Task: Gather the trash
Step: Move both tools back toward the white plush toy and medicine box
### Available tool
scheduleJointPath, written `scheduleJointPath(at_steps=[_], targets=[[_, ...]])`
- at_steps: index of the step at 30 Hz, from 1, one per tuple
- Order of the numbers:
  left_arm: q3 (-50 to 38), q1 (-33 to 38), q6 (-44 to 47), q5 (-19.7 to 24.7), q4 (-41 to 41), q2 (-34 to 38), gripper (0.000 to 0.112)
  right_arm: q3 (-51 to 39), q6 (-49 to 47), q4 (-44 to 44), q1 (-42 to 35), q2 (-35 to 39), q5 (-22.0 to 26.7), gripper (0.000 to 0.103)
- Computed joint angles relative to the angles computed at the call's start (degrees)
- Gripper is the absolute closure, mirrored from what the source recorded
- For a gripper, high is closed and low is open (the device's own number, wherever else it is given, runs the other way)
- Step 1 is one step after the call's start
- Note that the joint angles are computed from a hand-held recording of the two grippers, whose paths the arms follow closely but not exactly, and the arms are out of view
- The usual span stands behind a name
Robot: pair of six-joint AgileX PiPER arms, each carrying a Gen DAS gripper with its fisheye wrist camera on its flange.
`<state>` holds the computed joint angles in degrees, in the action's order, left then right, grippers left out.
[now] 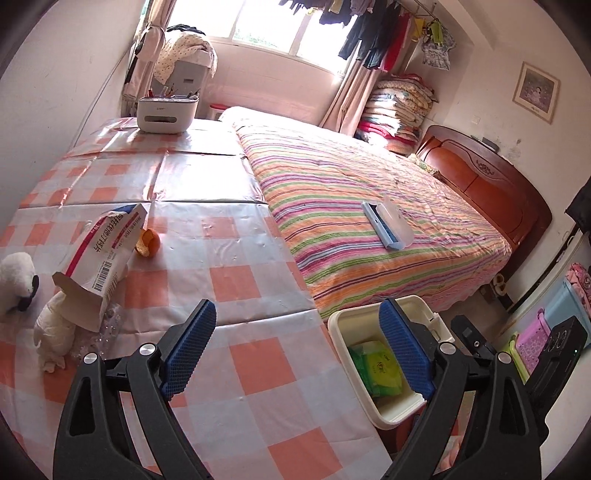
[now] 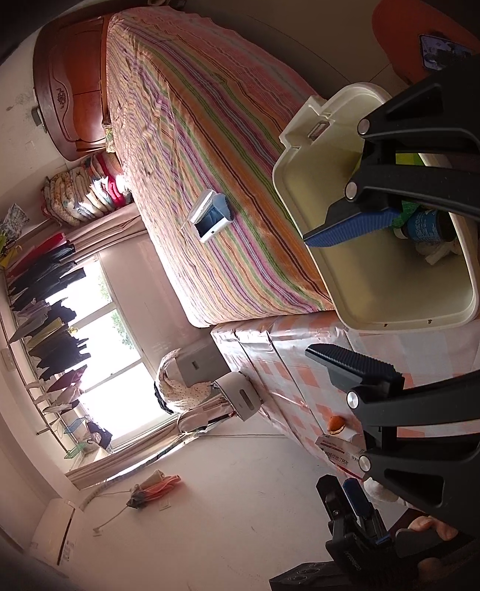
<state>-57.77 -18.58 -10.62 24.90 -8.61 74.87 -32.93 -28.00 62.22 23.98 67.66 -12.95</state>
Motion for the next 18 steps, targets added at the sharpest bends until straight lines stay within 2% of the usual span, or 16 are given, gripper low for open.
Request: scheduleJointPath(at_steps=[2,4,6,8,9,11,15,18], targets=[[0.8,5.8,4.2,1.0,-2.9,-2.1,0.024,-0.8,-1.5,1.3,1.7,1.1,-0.6,0.05],[1.4,13.3,11.9,2.9,-10.3,-3.9,0.024,-1.8,-1.9,1.6,3.0,2.5,-0.6,0.05],[1.4,21.7,20.8,5.3,-17.6,-5.0,0.024,-2.8,-0.8,0.4,3.9,3.9,0.1,0.05],[0.1,29.1,27.0,7.8,-19.9,-4.5,0.024,-3.6,2.4,-3.0,4.5,5.2,1.2,0.05],[-1.2,32.2,27.9,9.1,-18.6,-3.4,0.024,-4.0,4.8,-5.3,4.8,5.8,1.7,0.05],[-4.3,38.8,30.0,12.1,-17.5,-0.1,0.024,-4.9,3.7,-4.4,6.0,6.9,1.6,0.05],[-12.0,53.0,33.6,22.7,-26.7,10.5,0.024,-6.7,1.8,-2.9,8.8,9.1,0.2,0.05],[-15.4,55.0,27.9,23.0,-23.6,15.6,0.024,-7.7,3.2,-4.2,10.2,10.3,0.1,0.05]])
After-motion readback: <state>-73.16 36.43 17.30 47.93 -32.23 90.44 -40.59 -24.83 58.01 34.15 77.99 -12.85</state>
